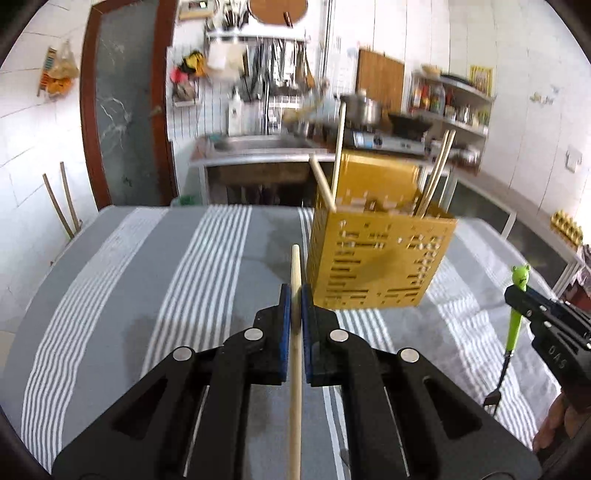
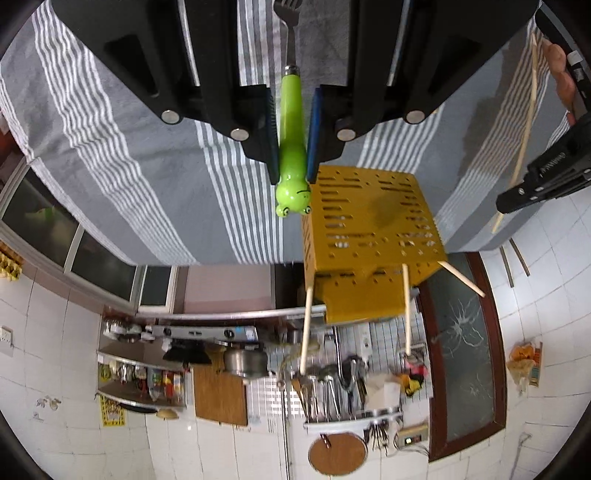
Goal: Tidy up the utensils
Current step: 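Carry the frog fork and the chopstick up over the yellow holder with both grippers, then open both grippers to drop the fork and chopstick into the yellow holder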
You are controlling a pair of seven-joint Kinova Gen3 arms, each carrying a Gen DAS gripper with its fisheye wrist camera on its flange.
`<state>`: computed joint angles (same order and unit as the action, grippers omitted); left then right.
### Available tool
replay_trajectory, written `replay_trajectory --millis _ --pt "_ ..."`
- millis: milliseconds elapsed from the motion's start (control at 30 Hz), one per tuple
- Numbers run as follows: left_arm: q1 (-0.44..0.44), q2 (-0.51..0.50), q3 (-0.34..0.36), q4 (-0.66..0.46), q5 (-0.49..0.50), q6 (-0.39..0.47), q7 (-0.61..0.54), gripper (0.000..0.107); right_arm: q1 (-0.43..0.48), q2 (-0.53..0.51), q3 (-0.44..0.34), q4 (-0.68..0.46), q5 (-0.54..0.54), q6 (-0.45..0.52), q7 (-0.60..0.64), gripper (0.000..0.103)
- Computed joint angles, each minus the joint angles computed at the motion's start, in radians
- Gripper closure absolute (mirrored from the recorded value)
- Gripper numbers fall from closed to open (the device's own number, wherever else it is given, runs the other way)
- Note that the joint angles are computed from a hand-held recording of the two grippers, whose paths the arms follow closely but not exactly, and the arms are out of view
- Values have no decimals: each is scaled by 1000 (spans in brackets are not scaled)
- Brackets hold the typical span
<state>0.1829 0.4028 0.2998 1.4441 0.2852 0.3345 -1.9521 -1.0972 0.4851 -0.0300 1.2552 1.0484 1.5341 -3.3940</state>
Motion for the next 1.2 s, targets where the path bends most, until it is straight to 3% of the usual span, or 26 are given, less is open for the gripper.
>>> replay_trajectory --millis 300,367,433,600,700,967,1200 --pt "-327 -131 337 236 247 -175 -255 103 -94 22 5 -25 84 95 -27 89" --pt "-365 -144 381 271 268 -217 -278 103 -109 28 6 -25 102 105 -31 89" --pt "-409 -146 432 290 261 -242 -278 103 -119 36 6 -30 112 113 -33 89" --pt "-436 -150 473 301 208 -280 -222 103 -132 25 10 -5 149 115 -55 89" --pt "-489 -149 546 297 174 -312 -199 103 -133 16 8 3 180 120 -47 89" --pt "-395 -150 503 206 66 -347 -115 103 -102 -38 1 22 279 101 12 89" --pt "-233 -82 408 11 -26 -323 -50 103 -21 -92 0 -7 372 14 123 89"
